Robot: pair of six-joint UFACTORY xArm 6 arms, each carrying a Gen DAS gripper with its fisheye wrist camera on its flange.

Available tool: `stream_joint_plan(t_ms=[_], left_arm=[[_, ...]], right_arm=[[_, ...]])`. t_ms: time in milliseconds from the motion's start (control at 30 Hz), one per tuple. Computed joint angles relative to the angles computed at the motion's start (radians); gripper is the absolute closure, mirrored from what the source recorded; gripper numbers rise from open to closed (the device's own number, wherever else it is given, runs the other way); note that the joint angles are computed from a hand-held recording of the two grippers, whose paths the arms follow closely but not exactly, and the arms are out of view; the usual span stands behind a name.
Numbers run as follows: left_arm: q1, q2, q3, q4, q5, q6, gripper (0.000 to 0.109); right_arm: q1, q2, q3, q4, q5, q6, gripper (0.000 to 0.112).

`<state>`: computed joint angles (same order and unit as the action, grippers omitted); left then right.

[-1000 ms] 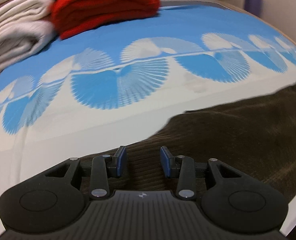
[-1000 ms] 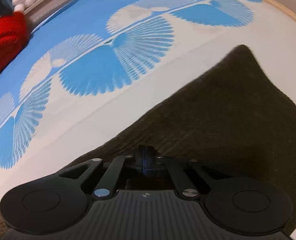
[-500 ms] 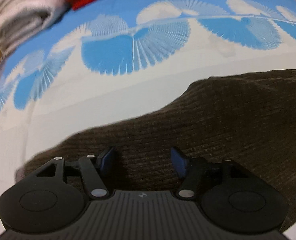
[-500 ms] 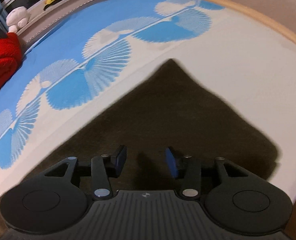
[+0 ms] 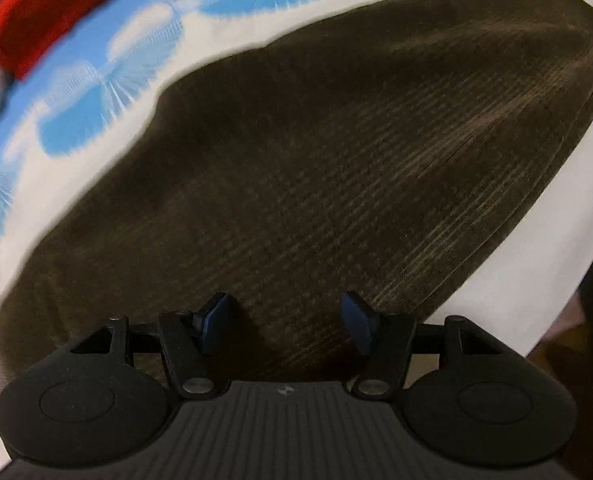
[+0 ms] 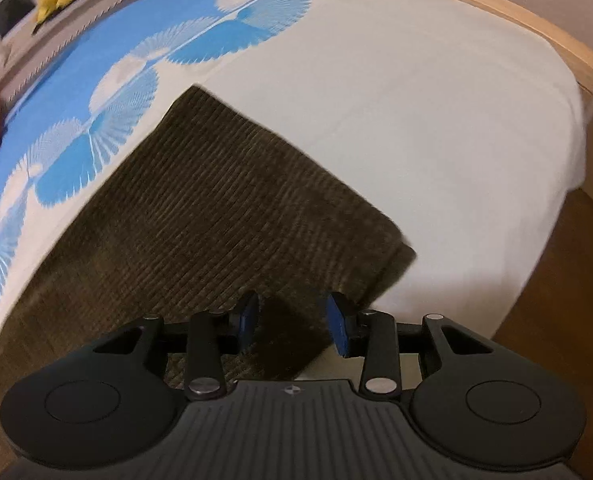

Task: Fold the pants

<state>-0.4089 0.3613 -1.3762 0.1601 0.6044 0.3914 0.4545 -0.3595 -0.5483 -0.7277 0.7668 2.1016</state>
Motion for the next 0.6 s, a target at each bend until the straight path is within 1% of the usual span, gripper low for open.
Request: stream_joint_plan(t_ms=[67, 100, 133, 167, 233, 333, 367, 433, 500, 600], left_arm=[[-0.006, -0.022, 0.017, 0.031, -0.002, -0.111, 0.041], [-0.006, -0.034, 0.019, 0.021, 0.015, -0.169, 0.041], [-0.006, -0.047, 0.022, 0.012, 0.025, -0.200, 0.041], [-0.011, -0.077, 0.044, 0.003, 0.012, -0.223, 0.041], [-0.020, -0.135, 0.100, -0.014, -0.053, -0.238, 0.040], [-0.031, -0.193, 0.176, -0.093, -0.186, -0.239, 0.039], [-0.034, -0.211, 0.211, -0.081, -0.232, -0.288, 0.039], [-0.034, -0.210, 0.227, 0.017, -0.240, -0.411, 0.039], [-0.029, -0.171, 0.195, 0.114, -0.205, -0.490, 0.039], [-0.020, -0.132, 0.155, 0.112, -0.188, -0.506, 0.039]], right_arm=[[0.012, -0.021, 0.012, -0.010, 0.021, 0.056, 0.068], [0.023, -0.028, 0.013, -0.011, 0.046, 0.085, 0.060], [0.029, -0.042, 0.019, -0.014, 0.064, 0.105, 0.058], [0.035, -0.054, 0.028, -0.027, 0.073, 0.137, 0.058], [0.049, -0.094, 0.055, -0.058, 0.091, 0.207, 0.058], [0.062, -0.139, 0.086, -0.106, 0.118, 0.304, 0.058], [0.056, -0.147, 0.096, -0.116, 0.109, 0.326, 0.058], [0.039, -0.159, 0.117, -0.123, 0.071, 0.356, 0.058], [0.025, -0.164, 0.134, -0.123, 0.034, 0.381, 0.057], [0.007, -0.160, 0.152, -0.114, -0.002, 0.422, 0.057]])
